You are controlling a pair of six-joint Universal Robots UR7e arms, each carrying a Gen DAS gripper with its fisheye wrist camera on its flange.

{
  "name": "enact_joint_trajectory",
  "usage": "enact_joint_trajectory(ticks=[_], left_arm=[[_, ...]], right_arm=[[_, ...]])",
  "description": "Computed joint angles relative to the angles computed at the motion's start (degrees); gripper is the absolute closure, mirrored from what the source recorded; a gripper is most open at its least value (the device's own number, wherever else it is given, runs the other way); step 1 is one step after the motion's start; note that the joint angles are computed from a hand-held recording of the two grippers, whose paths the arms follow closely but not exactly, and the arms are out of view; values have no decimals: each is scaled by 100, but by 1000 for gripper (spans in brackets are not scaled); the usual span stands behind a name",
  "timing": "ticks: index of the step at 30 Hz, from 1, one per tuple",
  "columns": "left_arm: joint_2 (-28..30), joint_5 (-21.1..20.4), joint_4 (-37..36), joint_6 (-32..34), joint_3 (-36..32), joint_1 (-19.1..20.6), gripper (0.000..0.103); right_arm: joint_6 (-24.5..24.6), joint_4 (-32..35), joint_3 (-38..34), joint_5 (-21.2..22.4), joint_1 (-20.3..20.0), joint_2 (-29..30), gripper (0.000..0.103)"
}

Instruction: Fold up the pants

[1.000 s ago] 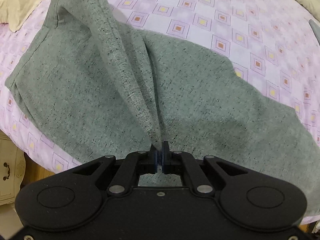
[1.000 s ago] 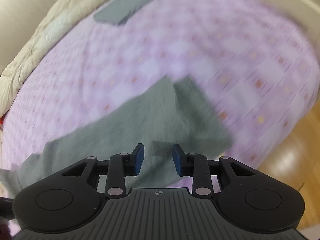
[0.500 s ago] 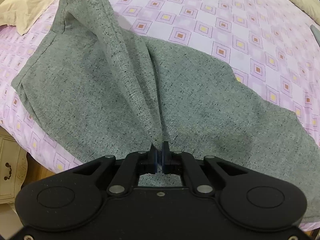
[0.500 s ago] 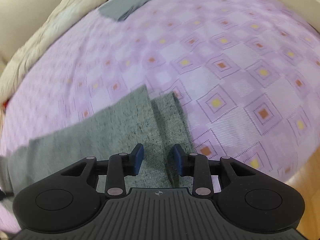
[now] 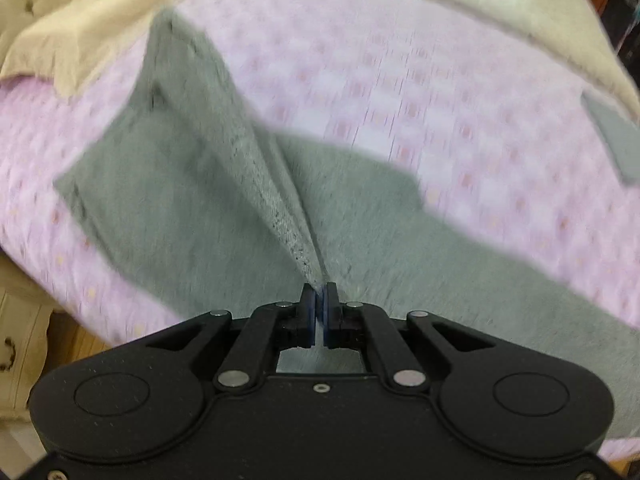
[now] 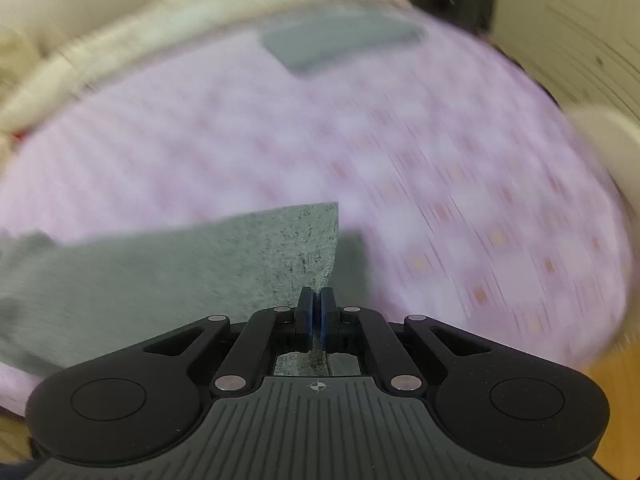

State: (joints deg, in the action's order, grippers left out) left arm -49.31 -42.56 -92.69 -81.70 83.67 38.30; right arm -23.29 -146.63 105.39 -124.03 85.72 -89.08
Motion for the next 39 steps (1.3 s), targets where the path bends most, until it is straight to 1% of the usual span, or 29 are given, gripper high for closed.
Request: enact_joint_trajectory(ticks=[2, 3, 5, 7, 8, 10, 12, 14, 15, 17, 19, 22, 24, 25, 27, 28, 29, 30, 32, 34, 36, 38, 39], left_arm=[[93, -264, 9, -49, 121, 132, 99], [169, -377, 39, -18, 128, 200, 99], [289, -473, 163, 9, 71, 263, 99], [306, -451, 165, -12, 58, 242, 99], [286, -407, 114, 5, 67, 210, 99], [224, -282, -28, 45, 115, 128, 99], [153, -124, -214, 96, 202, 54, 99], [167, -105, -232, 127, 223, 61, 99], [210, -206, -208, 167, 208, 101, 99], [331, -540, -84, 181, 130, 257, 98], [386, -842, -25, 137, 110, 362, 99], [311, -927, -32, 0, 248, 339, 99], [239, -943, -110, 70, 360, 296, 99], [231, -954, -71, 88, 372, 279, 99], [222, -999, 16, 101, 379, 260, 97], [204, -1006, 45, 127, 385, 258, 96], [186, -979, 130, 123, 369, 243, 89], [164, -918, 247, 113, 349, 225, 84], [96, -774, 449, 72, 326, 189, 84], [-1, -657, 635, 15, 309, 182, 84], [-122, -556, 800, -63, 326, 207, 82], [-300, -449, 986, -197, 384, 255, 82], [-393, -403, 1079, -262, 411, 295, 79]], right_arm=[[32, 133, -5, -159, -205, 153, 100], [66, 166, -11, -212, -241, 224, 99], [33, 104, -34, -265, -201, 294, 99], [-44, 38, -100, -251, -90, 314, 99], [-177, -64, -117, -229, -35, 301, 99], [-482, -344, -118, -125, 16, 288, 100], [-757, -763, -75, -61, 61, 302, 100], [-878, -1056, 10, -61, 46, 325, 99], [-798, -927, -42, -152, 11, 385, 99], [-582, -585, -142, -344, -101, 510, 100], [-514, -329, -233, -517, -157, 593, 100], [-434, -307, -235, -511, -134, 566, 100], [-487, -382, -199, -457, -116, 525, 99], [-436, -261, -241, -476, -135, 542, 99], [-241, 81, -344, -635, -214, 628, 99], [-193, 103, -383, -779, -198, 688, 97], [-196, -48, -380, -901, -149, 734, 97], [-229, -285, -324, -969, -110, 765, 97], [-309, -650, -240, -1005, -20, 771, 93], [-580, -1283, -111, -1000, 100, 802, 91], [-708, -1672, -22, -931, 221, 831, 90], [-578, -1688, -25, -763, 366, 868, 88], [-505, -1624, -17, -638, 419, 864, 87]])
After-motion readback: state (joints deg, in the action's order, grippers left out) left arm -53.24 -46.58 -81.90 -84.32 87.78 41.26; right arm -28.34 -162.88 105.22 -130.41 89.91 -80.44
